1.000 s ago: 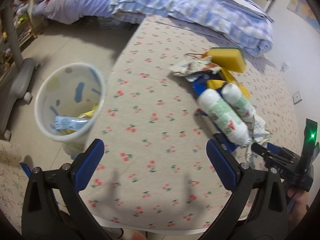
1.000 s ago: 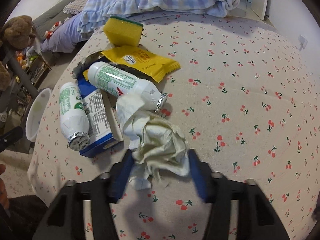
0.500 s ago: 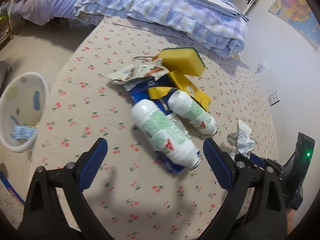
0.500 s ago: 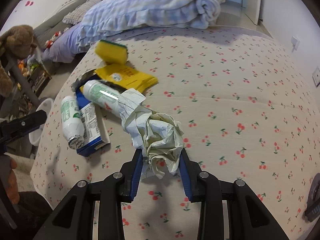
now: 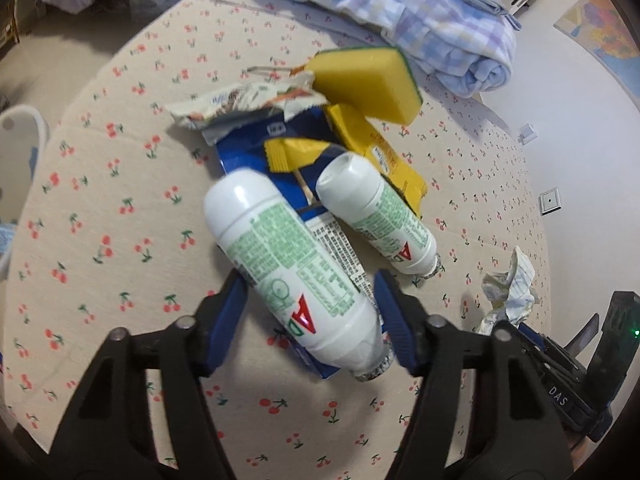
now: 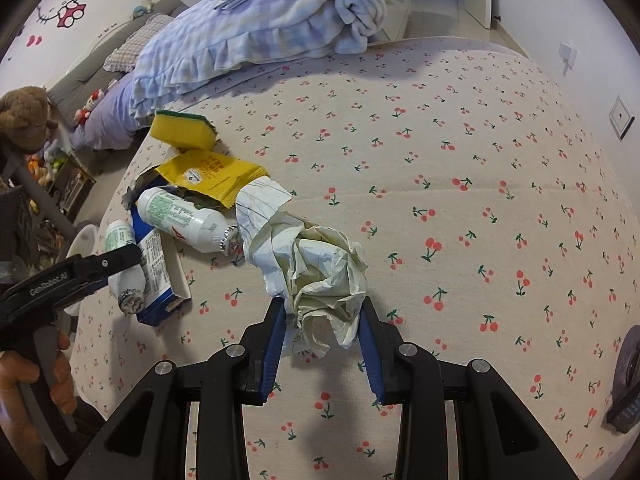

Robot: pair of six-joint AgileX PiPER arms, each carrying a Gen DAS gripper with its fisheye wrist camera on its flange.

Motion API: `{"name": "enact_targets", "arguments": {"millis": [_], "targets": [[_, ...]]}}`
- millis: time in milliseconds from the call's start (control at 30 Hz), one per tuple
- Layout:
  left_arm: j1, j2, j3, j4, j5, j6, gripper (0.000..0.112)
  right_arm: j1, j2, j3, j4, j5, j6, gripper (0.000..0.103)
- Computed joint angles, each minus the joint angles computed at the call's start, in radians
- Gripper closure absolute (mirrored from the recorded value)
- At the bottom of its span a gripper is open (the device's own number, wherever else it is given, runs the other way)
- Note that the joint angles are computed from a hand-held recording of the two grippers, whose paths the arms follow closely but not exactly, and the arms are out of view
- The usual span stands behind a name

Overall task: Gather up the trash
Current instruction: 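Grasp the crumpled tissue with the right tool while the left tool grasps a white spray bottle, then carry the bottle and tissue to the wastebasket and open both tools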

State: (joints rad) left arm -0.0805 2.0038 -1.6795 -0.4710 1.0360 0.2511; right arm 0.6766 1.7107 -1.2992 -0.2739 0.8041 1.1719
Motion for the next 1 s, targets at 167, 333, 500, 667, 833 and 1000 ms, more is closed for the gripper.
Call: {"name": "enact_targets", "arguments": {"millis": [167, 333, 500, 667, 833, 1000], "targets": [[0.005, 0.012, -0.011, 0.004, 0.017, -0.005, 0.070, -0.005, 0.001, -0.005, 0.004, -0.001, -0.006, 0.067], [0.026, -0.003, -0.002, -0.034, 0.033, 0.034, 0.073, 0.006, -0.005, -0.018, -0.013, 0.006, 0.009, 0.067], [0.054, -0.026, 0.010, -0.054, 0.043, 0.073, 0.073, 0.012, -0.007, -0.045, -0.024, 0.013, 0.014, 0.067], [0.090, -0.041, 0.012, -0.066, 0.056, 0.104, 0.073, 0.019, 0.007, -0.087, -0.031, 0.022, 0.011, 0.067], [0.141, -0.061, 0.014, -0.065, 0.073, 0.124, 0.073, 0.027, 0.042, -0.162, -0.023, 0.042, -0.010, 0.067], [0.190, -0.063, -0.002, -0.074, 0.088, 0.132, 0.073, 0.043, 0.101, -0.277, -0.021, 0.072, -0.032, 0.067]]}}
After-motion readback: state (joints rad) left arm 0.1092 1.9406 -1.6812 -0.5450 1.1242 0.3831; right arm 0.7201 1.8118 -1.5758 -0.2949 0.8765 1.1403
